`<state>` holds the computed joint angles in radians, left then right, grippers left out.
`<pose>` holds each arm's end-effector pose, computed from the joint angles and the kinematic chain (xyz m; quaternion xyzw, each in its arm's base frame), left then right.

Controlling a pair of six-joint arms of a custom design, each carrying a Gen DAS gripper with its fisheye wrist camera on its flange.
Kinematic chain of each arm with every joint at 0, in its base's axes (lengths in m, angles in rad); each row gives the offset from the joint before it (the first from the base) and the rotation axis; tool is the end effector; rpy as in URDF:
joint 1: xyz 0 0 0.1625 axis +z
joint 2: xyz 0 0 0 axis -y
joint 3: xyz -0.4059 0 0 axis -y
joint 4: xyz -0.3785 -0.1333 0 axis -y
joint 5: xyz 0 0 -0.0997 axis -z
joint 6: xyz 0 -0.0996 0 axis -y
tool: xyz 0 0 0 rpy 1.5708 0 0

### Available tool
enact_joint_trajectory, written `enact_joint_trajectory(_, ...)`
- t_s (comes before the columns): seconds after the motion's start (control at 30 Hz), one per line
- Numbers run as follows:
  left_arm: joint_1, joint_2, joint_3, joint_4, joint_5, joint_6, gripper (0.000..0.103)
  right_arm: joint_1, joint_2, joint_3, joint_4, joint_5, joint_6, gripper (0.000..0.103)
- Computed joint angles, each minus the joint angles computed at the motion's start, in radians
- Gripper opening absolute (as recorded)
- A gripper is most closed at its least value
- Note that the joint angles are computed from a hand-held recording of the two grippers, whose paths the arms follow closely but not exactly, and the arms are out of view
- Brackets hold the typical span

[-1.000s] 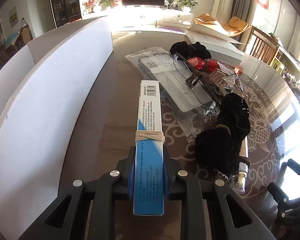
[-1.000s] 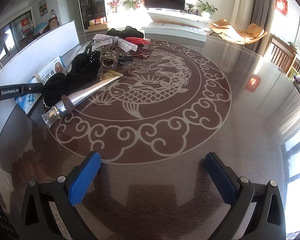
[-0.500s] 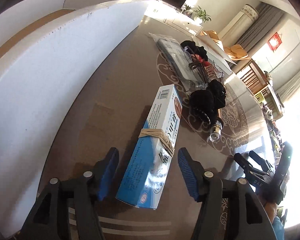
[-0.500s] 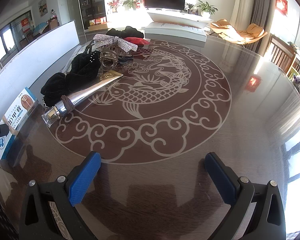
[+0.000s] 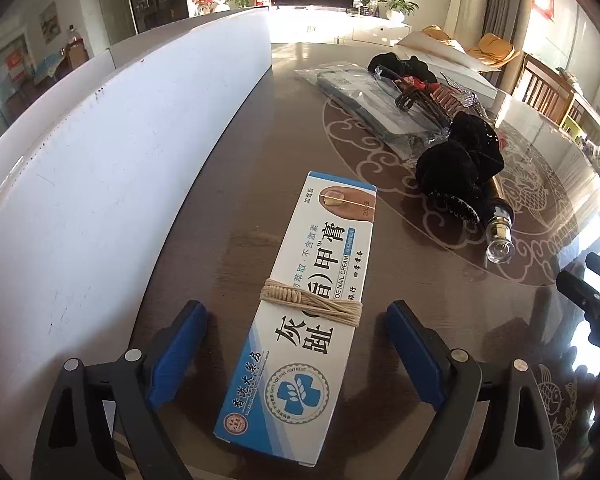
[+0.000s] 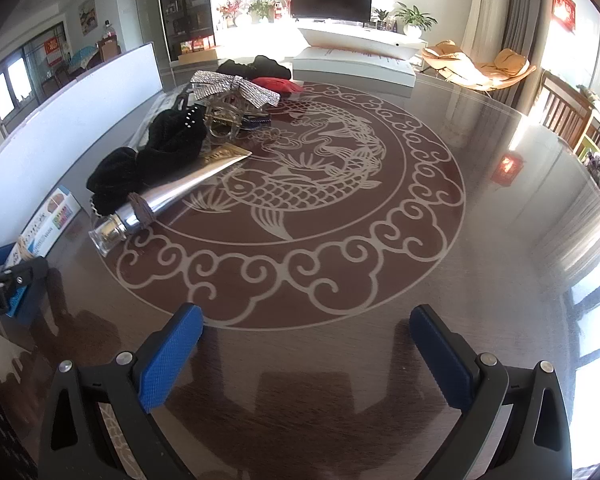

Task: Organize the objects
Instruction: 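Grasp the gold tube with the right tool while left tool holds the nail cream box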

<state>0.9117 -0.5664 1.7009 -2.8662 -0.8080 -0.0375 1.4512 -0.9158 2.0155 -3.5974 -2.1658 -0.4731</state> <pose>-0.2153 -0.6079 -0.0178 0.2544 0.8900 -0.1967 0.3233 0.0119 -0.5502 0.1773 0.0214 -0.8649 0.3322 0.3756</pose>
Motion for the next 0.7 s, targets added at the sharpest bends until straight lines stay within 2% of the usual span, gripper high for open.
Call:
enact_joint_trajectory(0.03, 0.002, 0.001, 0.0, -0.003, -0.002, 0.002, 0.098, 0.004, -0.011, 0.003, 0.029, 0.052, 0.019, 0.103)
enact_joint_trajectory(0.07, 0.004, 0.003, -0.004, 0.003, 0.001, -0.001, 0.103, 0.021, -0.003, -0.016, 0.057, 0.063, 0.025, 0.103)
enact_joint_trajectory(0.17, 0.007, 0.002, -0.004, 0.001, 0.001, -0.004, 0.103, 0.081, 0.065, -0.145, 0.188, 0.029, 0.042, 0.103)
enact_joint_trajectory(0.27, 0.008, -0.001, -0.003, 0.002, 0.0, -0.006, 0.103, 0.106, 0.144, -0.291, 0.32, -0.016, 0.087, 0.083)
enact_joint_trajectory(0.33, 0.007, -0.002, 0.0, 0.002, 0.001, -0.008, 0.103, 0.112, 0.182, -0.352, 0.366, -0.059, 0.09, 0.06)
enact_joint_trajectory(0.37, 0.008, -0.003, 0.0, 0.003, 0.002, -0.009, 0.103, 0.11, 0.183, -0.353, 0.373, -0.064, 0.096, 0.057)
enact_joint_trajectory(0.43, 0.007, -0.003, 0.001, 0.005, 0.003, -0.012, 0.103, 0.108, 0.166, -0.316, 0.338, -0.073, 0.091, 0.038)
enact_joint_trajectory(0.5, 0.006, -0.002, 0.0, 0.006, 0.005, -0.015, 0.103, 0.1, 0.129, -0.248, 0.303, -0.076, 0.08, 0.029)
enact_joint_trajectory(0.67, 0.005, 0.0, -0.002, 0.01, 0.007, -0.023, 0.103, 0.08, 0.009, -0.087, 0.298, -0.081, 0.073, 0.03)
enact_joint_trajectory(0.7, 0.004, 0.001, -0.002, 0.011, 0.008, -0.025, 0.103, 0.078, -0.004, -0.08, 0.313, -0.081, 0.07, 0.034)
